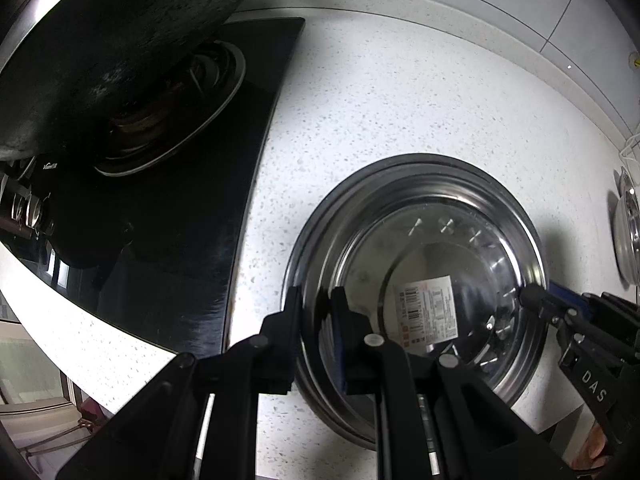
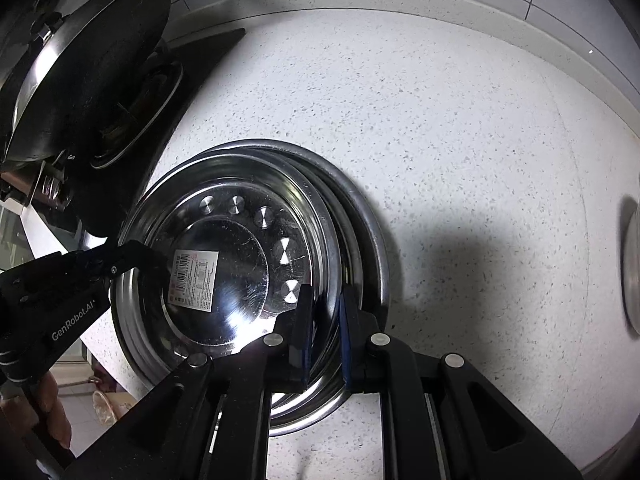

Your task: Organize plates and bowls

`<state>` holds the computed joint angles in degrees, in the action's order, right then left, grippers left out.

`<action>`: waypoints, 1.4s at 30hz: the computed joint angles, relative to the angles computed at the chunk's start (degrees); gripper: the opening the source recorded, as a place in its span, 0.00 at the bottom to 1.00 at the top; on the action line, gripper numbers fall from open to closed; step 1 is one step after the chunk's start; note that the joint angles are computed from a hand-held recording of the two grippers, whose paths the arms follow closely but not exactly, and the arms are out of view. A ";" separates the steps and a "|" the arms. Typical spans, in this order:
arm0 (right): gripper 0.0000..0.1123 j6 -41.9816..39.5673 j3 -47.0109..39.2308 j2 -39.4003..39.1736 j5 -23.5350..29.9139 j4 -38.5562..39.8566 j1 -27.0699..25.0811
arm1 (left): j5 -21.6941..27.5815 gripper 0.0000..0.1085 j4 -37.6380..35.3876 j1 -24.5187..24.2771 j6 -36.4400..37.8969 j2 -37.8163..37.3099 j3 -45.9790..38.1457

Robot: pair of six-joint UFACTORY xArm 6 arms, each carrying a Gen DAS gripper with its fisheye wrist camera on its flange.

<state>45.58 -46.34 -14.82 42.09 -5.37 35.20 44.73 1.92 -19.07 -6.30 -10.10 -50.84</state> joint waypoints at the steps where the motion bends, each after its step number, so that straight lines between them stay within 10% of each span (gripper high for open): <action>1: 0.10 -0.73 0.24 0.07 -0.23 1.35 -0.08 | 0.20 0.12 0.09 0.11 -0.11 -0.27 0.13; 6: 0.18 -0.48 0.61 -0.96 -0.46 1.06 0.23 | 1.55 0.13 -1.73 0.43 0.72 -2.21 0.14; 9: 0.49 1.61 0.78 -3.00 0.89 -3.41 0.16 | 2.74 0.14 -2.12 -0.06 1.40 -3.26 -0.94; 23: 0.77 5.35 16.97 -32.64 10.59 -6.71 -15.88 | 7.19 0.47 -7.05 -11.72 6.54 6.06 -18.76; 32: 0.88 -2.70 26.34 -55.85 23.47 -3.64 -39.04 | 12.13 0.56 -7.53 -24.28 9.75 21.73 -38.90; 42: 0.88 -26.58 29.68 -57.72 19.63 12.09 -72.16 | 30.45 0.56 -8.52 -34.73 6.93 55.23 -86.84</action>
